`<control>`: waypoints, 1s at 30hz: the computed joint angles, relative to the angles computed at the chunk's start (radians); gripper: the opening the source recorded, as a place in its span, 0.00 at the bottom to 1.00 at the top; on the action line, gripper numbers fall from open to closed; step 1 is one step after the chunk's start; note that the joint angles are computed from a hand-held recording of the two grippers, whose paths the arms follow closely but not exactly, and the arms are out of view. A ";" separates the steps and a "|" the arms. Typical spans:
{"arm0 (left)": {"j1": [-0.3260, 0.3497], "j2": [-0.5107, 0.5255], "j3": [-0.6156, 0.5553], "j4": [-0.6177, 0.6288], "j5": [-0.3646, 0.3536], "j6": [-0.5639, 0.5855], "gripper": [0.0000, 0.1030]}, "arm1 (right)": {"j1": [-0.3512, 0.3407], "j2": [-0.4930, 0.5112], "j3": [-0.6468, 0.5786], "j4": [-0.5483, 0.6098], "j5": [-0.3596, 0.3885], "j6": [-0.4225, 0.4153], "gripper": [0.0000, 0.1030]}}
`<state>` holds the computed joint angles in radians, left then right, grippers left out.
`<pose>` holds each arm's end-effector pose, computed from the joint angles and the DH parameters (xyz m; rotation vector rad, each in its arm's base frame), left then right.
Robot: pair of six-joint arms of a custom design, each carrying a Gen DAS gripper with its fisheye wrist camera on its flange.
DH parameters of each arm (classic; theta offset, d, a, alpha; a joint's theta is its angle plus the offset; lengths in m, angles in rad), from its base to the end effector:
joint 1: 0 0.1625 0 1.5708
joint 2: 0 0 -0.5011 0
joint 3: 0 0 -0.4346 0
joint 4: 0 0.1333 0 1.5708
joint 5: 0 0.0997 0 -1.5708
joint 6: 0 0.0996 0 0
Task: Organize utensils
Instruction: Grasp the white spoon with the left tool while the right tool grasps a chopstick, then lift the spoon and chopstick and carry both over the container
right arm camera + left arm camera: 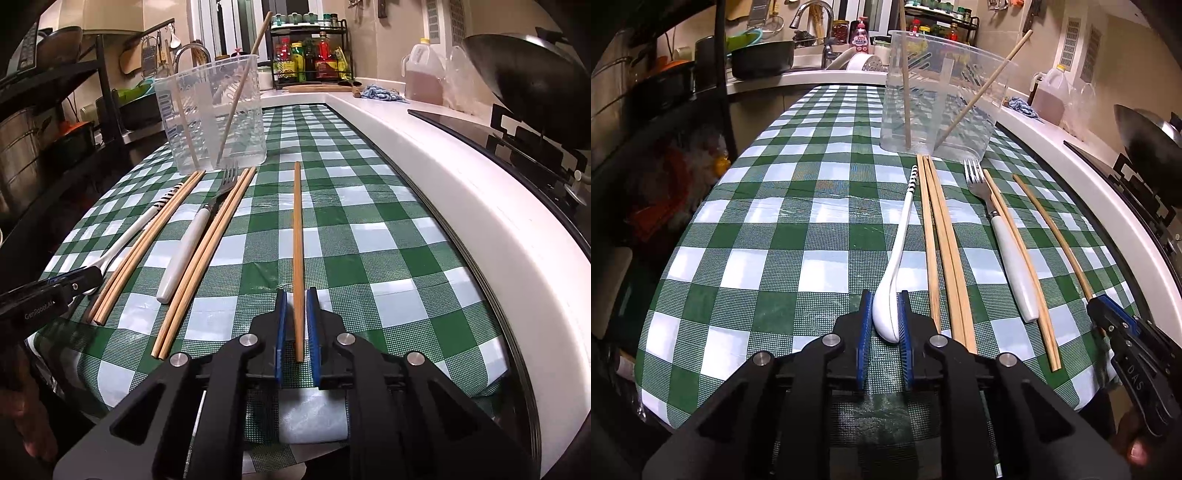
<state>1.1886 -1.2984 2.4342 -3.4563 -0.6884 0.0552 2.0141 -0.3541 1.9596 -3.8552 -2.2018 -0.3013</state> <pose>0.0332 -0.4811 0.2726 0.0780 2.2282 -1.0195 0.3174 -0.4947 -0.0981 0.6196 -2.3522 0.9071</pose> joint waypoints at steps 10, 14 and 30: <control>-0.004 0.002 0.002 -0.004 0.010 0.011 0.14 | 0.005 0.011 0.008 -0.045 -0.015 -0.019 0.10; -0.006 -0.002 0.002 0.003 0.013 0.009 0.12 | 0.010 0.011 0.006 -0.039 -0.026 -0.016 0.05; -0.087 -0.061 0.048 -0.177 0.073 0.146 0.11 | 0.095 -0.054 0.038 -0.163 -0.040 -0.100 0.05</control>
<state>1.1020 -1.3590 2.4820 -3.6329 -0.6153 0.2011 2.1090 -0.4083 1.9973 -4.0181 -2.2416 -0.4015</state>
